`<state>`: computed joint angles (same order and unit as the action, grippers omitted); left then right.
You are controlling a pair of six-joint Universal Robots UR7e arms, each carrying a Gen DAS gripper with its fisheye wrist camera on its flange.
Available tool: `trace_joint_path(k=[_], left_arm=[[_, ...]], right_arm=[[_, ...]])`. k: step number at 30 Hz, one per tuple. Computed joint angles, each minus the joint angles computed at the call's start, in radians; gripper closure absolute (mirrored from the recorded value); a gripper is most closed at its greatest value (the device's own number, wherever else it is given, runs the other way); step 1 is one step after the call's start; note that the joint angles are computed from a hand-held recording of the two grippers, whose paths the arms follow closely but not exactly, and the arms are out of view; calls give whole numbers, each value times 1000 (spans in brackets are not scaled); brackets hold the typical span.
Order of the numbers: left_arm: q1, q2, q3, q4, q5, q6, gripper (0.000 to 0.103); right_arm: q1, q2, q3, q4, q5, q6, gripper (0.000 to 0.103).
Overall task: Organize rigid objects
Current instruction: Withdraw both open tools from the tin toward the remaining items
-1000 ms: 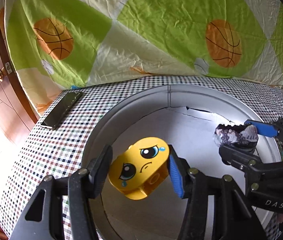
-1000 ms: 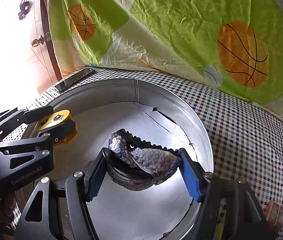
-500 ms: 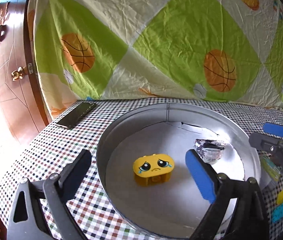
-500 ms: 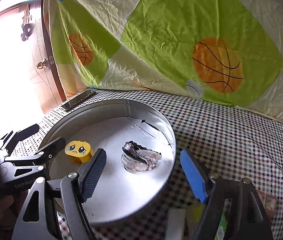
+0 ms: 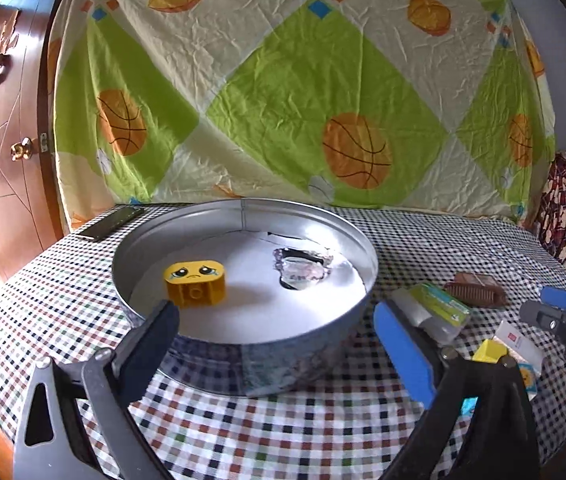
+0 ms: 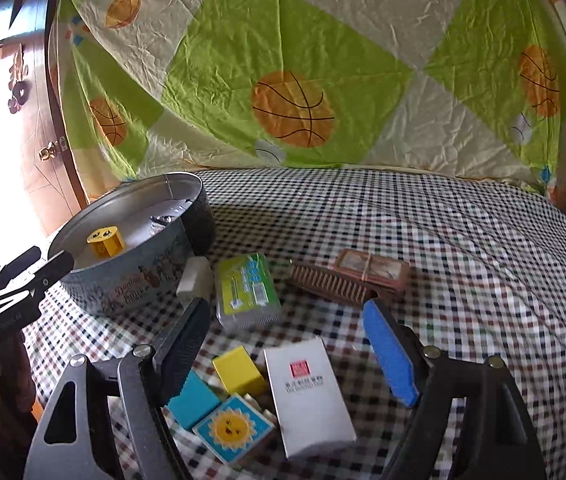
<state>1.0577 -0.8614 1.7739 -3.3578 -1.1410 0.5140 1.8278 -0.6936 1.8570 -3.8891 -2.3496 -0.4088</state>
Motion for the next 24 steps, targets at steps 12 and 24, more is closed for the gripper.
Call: trace_joint_path(k=[12,24], left_arm=[[-40,-6,78,1,10,19,3],[-58,9,91,46,14,33,3]], right_arm=[[-7,26,104,-200,-23,-15,22],[-27,-11,85,38,-41,33,22]])
